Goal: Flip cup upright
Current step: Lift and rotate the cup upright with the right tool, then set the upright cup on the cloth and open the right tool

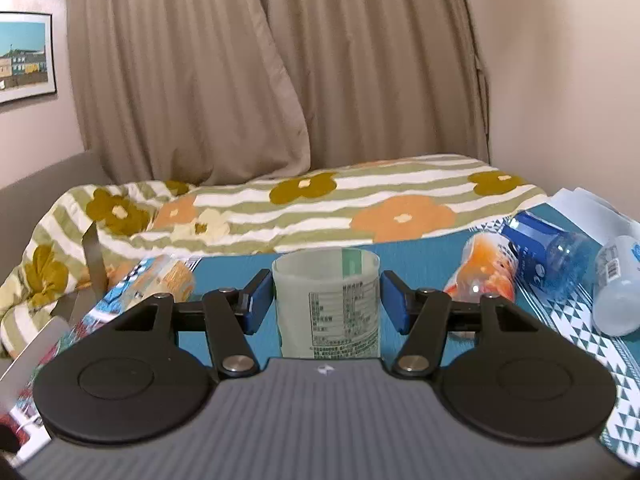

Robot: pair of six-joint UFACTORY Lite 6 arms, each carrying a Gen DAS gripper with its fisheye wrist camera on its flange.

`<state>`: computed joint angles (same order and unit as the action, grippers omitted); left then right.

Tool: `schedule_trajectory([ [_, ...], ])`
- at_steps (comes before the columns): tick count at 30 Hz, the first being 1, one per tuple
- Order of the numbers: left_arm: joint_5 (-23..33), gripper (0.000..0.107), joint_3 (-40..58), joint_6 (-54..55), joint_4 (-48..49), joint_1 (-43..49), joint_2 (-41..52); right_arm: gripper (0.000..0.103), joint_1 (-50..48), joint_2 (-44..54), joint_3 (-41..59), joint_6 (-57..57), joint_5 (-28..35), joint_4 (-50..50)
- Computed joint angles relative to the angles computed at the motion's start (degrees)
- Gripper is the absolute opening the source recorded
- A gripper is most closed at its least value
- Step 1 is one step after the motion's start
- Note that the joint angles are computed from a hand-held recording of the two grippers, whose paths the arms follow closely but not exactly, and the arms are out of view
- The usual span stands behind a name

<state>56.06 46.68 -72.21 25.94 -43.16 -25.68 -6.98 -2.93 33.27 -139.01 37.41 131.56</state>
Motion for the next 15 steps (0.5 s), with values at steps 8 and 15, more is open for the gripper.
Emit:
schedule_trajectory([
  [8, -0.81, 0.103, 2.37, 0.85, -1.71, 0.63, 2.44, 0.074, 1.39, -6.34, 3.50, 22.19, -10.99, -27.51],
  [15, -1.46, 0.103, 3.52, 2.60, -4.37, 2.27, 3.46, 0.075, 5.38, -4.82, 9.92, 43.46, -16.35, -50.46],
])
